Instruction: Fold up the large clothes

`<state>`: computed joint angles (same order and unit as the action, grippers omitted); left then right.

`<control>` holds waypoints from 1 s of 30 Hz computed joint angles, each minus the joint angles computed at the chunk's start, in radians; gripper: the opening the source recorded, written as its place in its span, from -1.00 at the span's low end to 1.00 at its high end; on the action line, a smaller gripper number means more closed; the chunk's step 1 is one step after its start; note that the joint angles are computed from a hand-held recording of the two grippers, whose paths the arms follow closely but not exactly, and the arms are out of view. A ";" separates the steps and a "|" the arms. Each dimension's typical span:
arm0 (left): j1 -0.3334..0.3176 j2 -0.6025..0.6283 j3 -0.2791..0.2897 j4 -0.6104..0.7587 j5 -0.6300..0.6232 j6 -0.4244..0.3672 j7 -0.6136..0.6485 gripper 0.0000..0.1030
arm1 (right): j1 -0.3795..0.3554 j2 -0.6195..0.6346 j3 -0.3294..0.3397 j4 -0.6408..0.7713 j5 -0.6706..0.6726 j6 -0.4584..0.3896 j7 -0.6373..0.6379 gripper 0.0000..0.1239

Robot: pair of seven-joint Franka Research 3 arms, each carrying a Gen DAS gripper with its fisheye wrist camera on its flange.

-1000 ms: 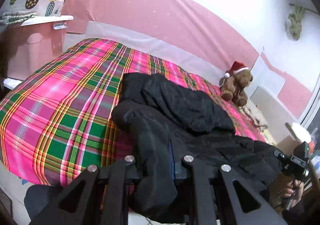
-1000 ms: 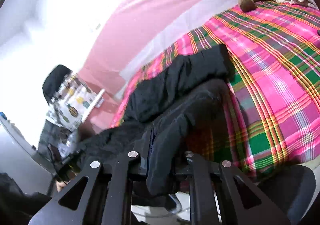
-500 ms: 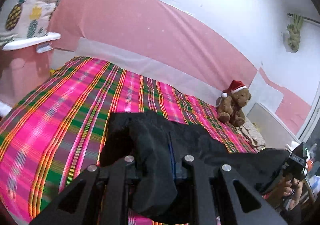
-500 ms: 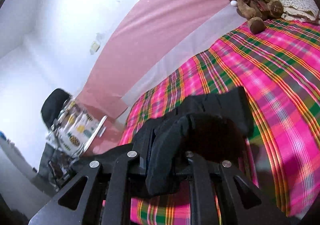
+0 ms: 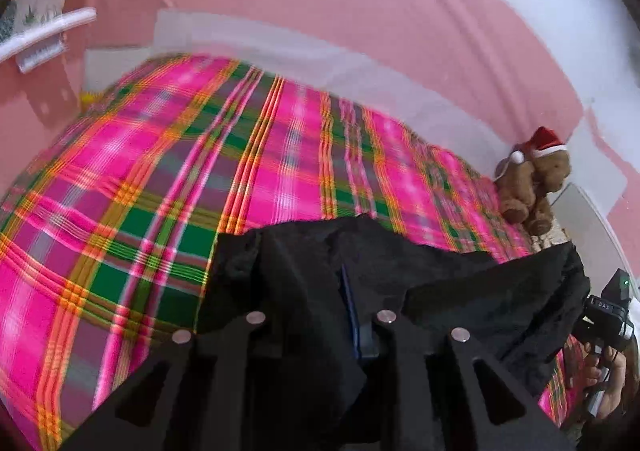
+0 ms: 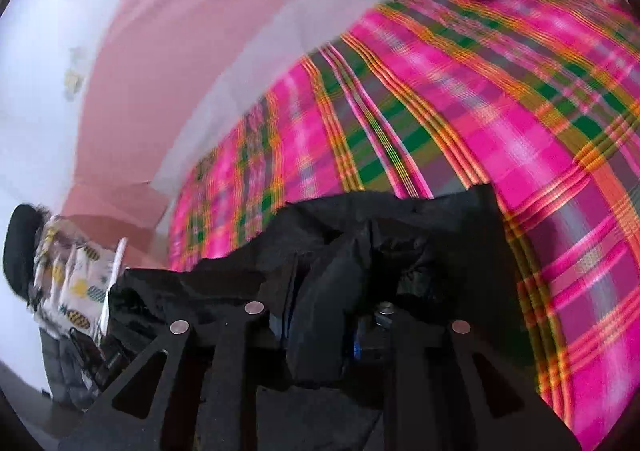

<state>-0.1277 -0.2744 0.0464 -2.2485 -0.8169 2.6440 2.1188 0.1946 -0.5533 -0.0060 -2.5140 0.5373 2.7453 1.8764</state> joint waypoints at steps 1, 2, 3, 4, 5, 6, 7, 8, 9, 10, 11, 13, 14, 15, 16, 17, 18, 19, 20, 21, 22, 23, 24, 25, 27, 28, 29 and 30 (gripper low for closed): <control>-0.005 0.026 0.003 0.009 -0.016 0.004 0.005 -0.52 | 0.018 0.021 -0.018 0.002 0.022 0.013 -0.017 -0.65; -0.009 0.041 0.002 0.010 -0.039 0.014 0.023 -0.50 | 0.040 0.041 -0.039 -0.001 0.055 0.034 -0.042 -0.64; -0.011 0.055 -0.001 0.010 -0.065 0.028 0.044 -0.49 | 0.067 0.058 -0.063 -0.004 0.094 0.057 -0.078 -0.64; -0.009 0.062 -0.006 0.009 -0.080 0.036 0.058 -0.47 | 0.091 0.071 -0.084 -0.006 0.132 0.073 -0.115 -0.64; -0.009 0.071 -0.010 0.010 -0.103 0.044 0.075 -0.47 | 0.099 0.076 -0.090 -0.005 0.155 0.078 -0.133 -0.64; -0.004 0.073 -0.016 0.011 -0.109 0.041 0.076 -0.46 | 0.111 0.077 -0.102 -0.007 0.186 0.081 -0.158 -0.63; 0.002 0.075 -0.021 0.012 -0.110 0.037 0.074 -0.46 | 0.113 0.073 -0.105 -0.005 0.205 0.075 -0.172 -0.62; 0.008 0.074 -0.025 0.015 -0.107 0.030 0.070 -0.47 | 0.109 0.058 -0.107 -0.003 0.214 0.058 -0.183 -0.58; 0.015 0.071 -0.029 0.017 -0.098 0.020 0.062 -0.47 | 0.106 0.040 -0.109 -0.003 0.224 0.048 -0.199 -0.55; 0.022 0.072 -0.032 0.025 -0.082 0.008 0.047 -0.47 | 0.115 0.012 -0.120 -0.006 0.249 0.045 -0.227 -0.46; 0.028 0.072 -0.035 0.030 -0.069 -0.004 0.035 -0.46 | 0.131 -0.009 -0.134 -0.004 0.282 0.046 -0.256 -0.28; 0.038 0.076 -0.035 0.048 -0.050 -0.038 0.011 -0.42 | 0.146 -0.060 -0.149 -0.007 0.333 0.051 -0.306 -0.02; 0.043 0.075 -0.034 0.055 -0.046 -0.056 -0.002 -0.39 | 0.134 -0.086 -0.135 -0.014 0.336 0.070 -0.312 0.11; 0.048 0.075 -0.033 0.062 -0.045 -0.070 -0.013 -0.35 | 0.111 -0.109 -0.113 -0.020 0.322 0.086 -0.302 0.14; 0.051 0.073 -0.031 0.069 -0.050 -0.086 -0.018 -0.27 | 0.072 -0.136 -0.076 -0.029 0.289 0.108 -0.274 0.15; 0.053 0.068 -0.028 0.074 -0.058 -0.099 -0.019 -0.17 | 0.038 -0.150 -0.039 -0.034 0.251 0.129 -0.245 0.15; 0.055 0.062 -0.024 0.078 -0.073 -0.109 -0.013 -0.11 | 0.006 -0.165 -0.004 -0.039 0.207 0.138 -0.215 0.15; 0.055 0.050 -0.019 0.079 -0.095 -0.115 -0.001 0.02 | -0.038 -0.186 0.045 -0.044 0.143 0.139 -0.187 0.15; 0.053 0.035 -0.015 0.078 -0.118 -0.114 0.016 0.14 | -0.058 -0.181 0.083 -0.037 0.094 0.143 -0.170 0.15; 0.051 0.023 -0.012 0.077 -0.134 -0.109 0.029 0.18 | -0.065 -0.182 0.104 -0.036 0.051 0.136 -0.168 0.15; 0.049 0.008 -0.008 0.074 -0.151 -0.101 0.042 0.26 | -0.068 -0.176 0.127 -0.029 0.002 0.112 -0.173 0.15; 0.047 0.000 -0.004 0.074 -0.160 -0.096 0.047 0.33 | -0.073 -0.159 0.147 -0.019 -0.040 0.090 -0.167 0.15; 0.045 -0.010 -0.005 0.069 -0.167 -0.075 0.048 0.38 | -0.073 -0.145 0.159 -0.014 -0.074 0.069 -0.162 0.15; 0.046 -0.025 -0.014 0.056 -0.160 -0.023 0.041 0.49 | -0.071 -0.122 0.168 -0.006 -0.106 0.052 -0.158 0.15; 0.035 -0.043 -0.017 0.040 -0.142 0.069 0.040 0.58 | -0.079 -0.066 0.195 0.007 -0.175 0.027 -0.136 0.15; 0.024 -0.052 -0.007 0.035 -0.139 0.087 0.042 0.58 | -0.100 -0.037 0.220 0.016 -0.221 0.017 -0.112 0.15; 0.012 -0.058 0.002 0.032 -0.132 0.088 0.039 0.58 | -0.112 -0.026 0.230 0.010 -0.258 0.011 -0.095 0.15; -0.002 -0.068 0.012 0.024 -0.128 0.083 0.047 0.58 | -0.125 -0.012 0.241 0.011 -0.291 0.008 -0.073 0.15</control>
